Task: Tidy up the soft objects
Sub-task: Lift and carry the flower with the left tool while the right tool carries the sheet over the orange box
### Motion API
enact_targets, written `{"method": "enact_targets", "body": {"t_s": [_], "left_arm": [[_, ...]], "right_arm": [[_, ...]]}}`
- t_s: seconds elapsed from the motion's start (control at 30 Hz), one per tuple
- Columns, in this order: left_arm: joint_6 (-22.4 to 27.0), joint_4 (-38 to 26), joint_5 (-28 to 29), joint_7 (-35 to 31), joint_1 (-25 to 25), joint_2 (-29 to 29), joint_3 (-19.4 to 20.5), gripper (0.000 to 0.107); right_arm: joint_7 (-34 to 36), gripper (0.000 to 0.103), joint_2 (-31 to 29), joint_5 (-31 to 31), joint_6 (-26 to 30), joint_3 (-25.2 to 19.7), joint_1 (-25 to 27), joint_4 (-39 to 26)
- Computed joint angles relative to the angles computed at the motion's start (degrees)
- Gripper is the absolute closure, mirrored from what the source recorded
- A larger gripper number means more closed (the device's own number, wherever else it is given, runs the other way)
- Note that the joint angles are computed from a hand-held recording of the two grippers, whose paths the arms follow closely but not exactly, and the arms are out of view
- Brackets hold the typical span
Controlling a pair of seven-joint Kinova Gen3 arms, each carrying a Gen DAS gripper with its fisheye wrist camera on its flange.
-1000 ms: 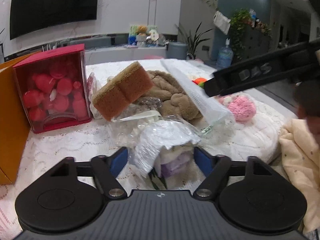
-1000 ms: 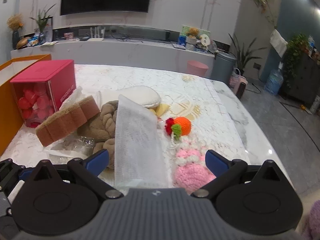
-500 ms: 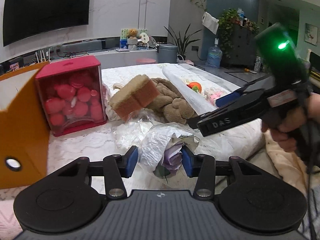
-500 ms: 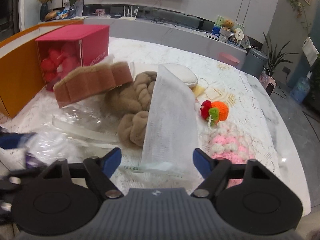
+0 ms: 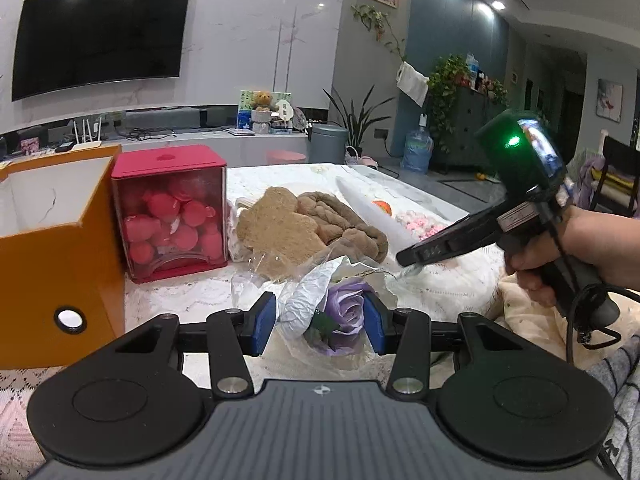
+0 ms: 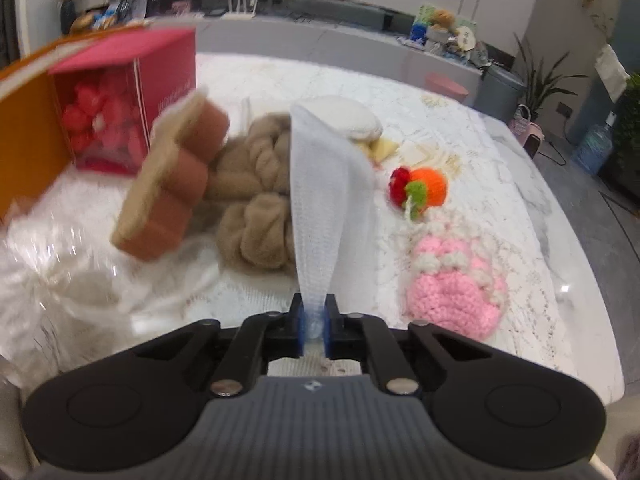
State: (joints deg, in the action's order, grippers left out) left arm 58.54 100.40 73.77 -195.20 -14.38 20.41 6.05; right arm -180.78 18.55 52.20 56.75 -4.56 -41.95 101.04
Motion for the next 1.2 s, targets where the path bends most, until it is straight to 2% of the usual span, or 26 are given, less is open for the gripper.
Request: {"method": "enact_targets", "body": {"t_s": [0.2, 0.5, 0.83, 1.0, 1.13, 1.2], "left_arm": [[1.4, -0.5, 2.5, 0.6, -0.9, 0.1, 0.0, 0.057], [6.1, -2.3, 6.5, 2.6, -2.7, 0.1, -0.4, 0.058], [10.6, -7.3, 14.5, 8.3, -5.6, 1.1, -1.1, 0.058], [8.3, -9.1, 18.6, 10.1, -6.7, 1.1, -1.7, 0.058], [6.3, -13.4, 17.4, 18.0, -7.8, 2.0, -2.1, 0.058], [5.5, -14.6, 17.6, 19.8, -8.8, 2.5, -1.9, 0.058]], "right_arm": [[-6.3, 0.099, -1.8, 4.1, 6.7, -1.0, -3.9, -0.7], [-12.6, 0.101, -3.1, 9.9, 14.9, -3.5, -7.1, -2.2], [-11.7, 0.101, -0.8, 16.6, 26.8, -4.5, -11.3, -7.9], [-10.2, 0.102, 1.5, 19.6, 27.7, -3.7, -13.1, -13.1], [-8.0, 0.102, 2.8, 22.3, 24.2, -2.5, -13.9, -17.7], [-5.8, 0.102, 3.8, 23.8, 21.6, -1.7, -14.1, -21.0]]}}
